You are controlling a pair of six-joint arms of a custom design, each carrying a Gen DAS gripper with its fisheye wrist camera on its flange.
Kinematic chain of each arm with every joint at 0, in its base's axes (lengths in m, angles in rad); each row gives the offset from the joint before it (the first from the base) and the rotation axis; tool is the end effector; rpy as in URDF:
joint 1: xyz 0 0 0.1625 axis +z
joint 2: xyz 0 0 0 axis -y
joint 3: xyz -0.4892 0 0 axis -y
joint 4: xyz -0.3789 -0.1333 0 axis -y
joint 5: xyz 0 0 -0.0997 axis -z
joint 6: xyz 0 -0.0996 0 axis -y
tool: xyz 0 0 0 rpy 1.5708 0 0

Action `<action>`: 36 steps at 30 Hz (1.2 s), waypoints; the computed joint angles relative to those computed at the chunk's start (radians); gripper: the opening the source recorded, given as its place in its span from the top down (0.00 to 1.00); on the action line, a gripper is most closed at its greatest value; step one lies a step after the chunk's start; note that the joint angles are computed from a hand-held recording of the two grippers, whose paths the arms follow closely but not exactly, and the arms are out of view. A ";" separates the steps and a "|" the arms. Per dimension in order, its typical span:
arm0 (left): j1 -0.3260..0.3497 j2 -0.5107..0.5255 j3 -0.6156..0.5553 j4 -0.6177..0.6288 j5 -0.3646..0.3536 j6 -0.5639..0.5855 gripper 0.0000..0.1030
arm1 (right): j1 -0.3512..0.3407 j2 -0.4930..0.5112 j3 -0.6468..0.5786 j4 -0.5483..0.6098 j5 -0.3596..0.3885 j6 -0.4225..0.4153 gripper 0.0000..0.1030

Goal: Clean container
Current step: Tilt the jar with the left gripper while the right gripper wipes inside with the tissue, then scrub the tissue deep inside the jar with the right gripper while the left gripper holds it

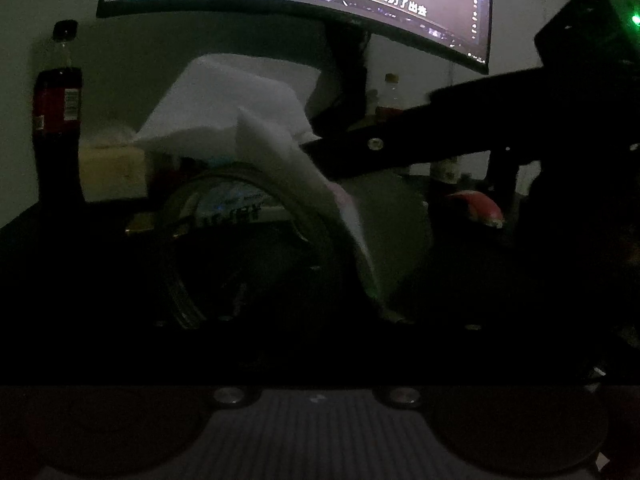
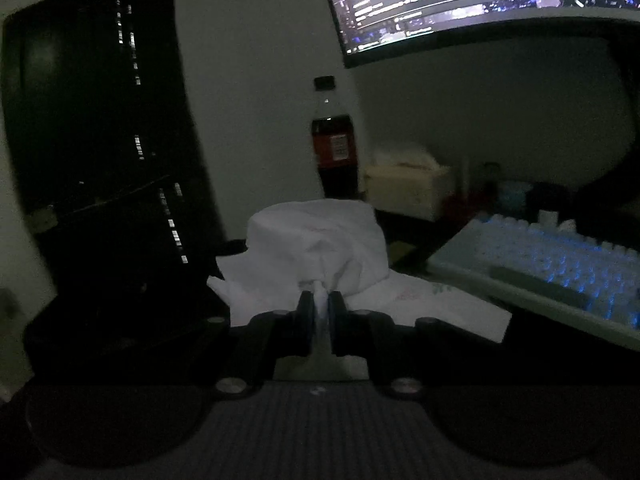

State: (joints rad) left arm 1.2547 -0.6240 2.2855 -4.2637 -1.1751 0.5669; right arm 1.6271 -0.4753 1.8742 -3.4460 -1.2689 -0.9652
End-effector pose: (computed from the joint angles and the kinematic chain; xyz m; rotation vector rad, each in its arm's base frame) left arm 0.0100 -0.5217 0.1093 0.7616 2.2355 -1.2609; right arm 0.1982 -0.6218 -0.0258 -1.5443 2.5321 -0.8444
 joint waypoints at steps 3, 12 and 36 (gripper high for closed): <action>-0.002 0.004 0.002 -0.007 0.004 0.007 0.52 | 0.009 0.023 0.000 -0.103 -0.048 0.052 0.90; -0.003 0.006 -0.002 -0.004 0.008 0.011 0.52 | 0.009 0.027 -0.015 -0.076 -0.034 0.023 0.90; -0.037 0.009 0.032 0.055 -0.023 0.077 0.43 | 0.000 -0.048 -0.018 0.143 -0.024 -0.081 0.90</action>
